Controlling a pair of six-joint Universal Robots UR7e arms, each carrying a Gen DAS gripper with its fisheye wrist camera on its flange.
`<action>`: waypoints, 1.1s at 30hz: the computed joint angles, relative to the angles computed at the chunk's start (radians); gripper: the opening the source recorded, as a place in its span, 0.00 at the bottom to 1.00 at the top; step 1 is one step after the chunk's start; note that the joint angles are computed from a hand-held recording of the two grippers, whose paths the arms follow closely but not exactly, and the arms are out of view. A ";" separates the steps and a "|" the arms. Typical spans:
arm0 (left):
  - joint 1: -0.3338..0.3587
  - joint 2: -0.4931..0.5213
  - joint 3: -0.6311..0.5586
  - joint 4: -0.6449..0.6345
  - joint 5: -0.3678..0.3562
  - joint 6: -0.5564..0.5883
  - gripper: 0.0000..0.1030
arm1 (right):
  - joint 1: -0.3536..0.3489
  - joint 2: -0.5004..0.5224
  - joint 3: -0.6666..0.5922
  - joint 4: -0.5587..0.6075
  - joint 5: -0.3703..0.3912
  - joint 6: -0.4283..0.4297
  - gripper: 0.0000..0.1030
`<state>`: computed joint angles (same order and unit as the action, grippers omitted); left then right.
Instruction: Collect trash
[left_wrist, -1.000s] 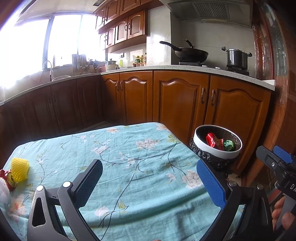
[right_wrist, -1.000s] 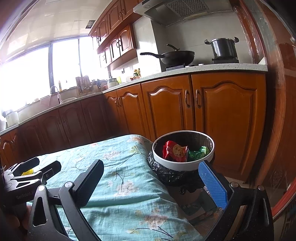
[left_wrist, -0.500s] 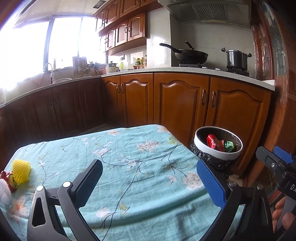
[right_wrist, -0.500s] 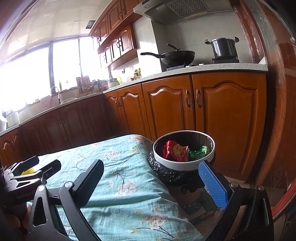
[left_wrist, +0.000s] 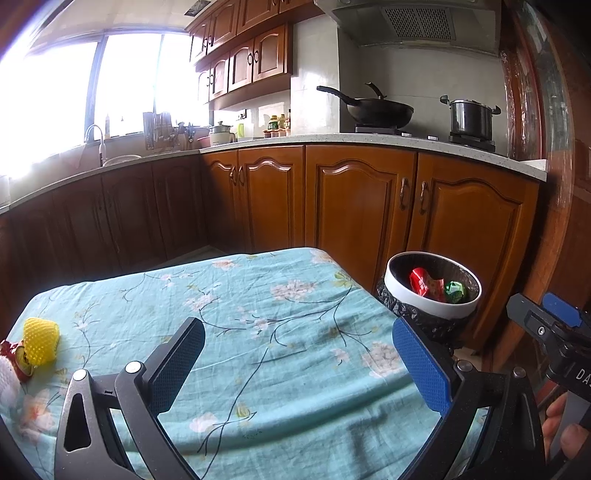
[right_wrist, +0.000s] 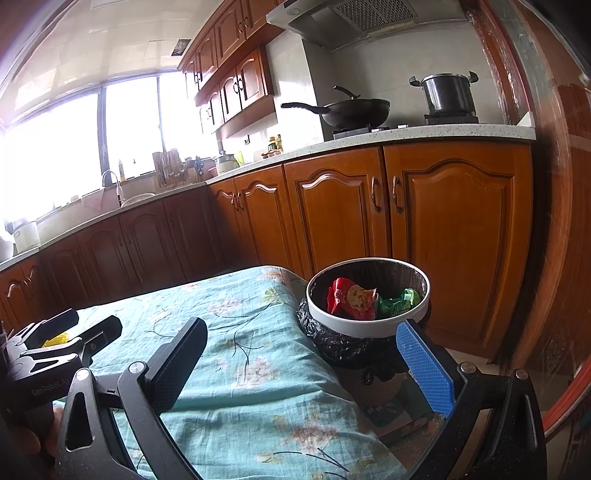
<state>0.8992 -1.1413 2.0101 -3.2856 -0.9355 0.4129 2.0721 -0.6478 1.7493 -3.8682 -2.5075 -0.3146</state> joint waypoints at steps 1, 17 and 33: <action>-0.002 0.000 0.002 -0.002 0.002 -0.001 0.99 | 0.000 0.000 0.001 -0.002 -0.001 -0.002 1.00; 0.001 -0.004 0.000 0.008 -0.011 0.003 0.99 | -0.001 -0.007 0.007 -0.003 0.008 -0.005 1.00; 0.002 -0.001 -0.007 0.021 -0.014 0.001 0.99 | -0.003 -0.010 0.005 0.012 0.010 -0.004 1.00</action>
<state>0.9015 -1.1422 2.0027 -3.2647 -0.9491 0.4139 2.0692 -0.6576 1.7541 -3.8558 -2.4974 -0.3185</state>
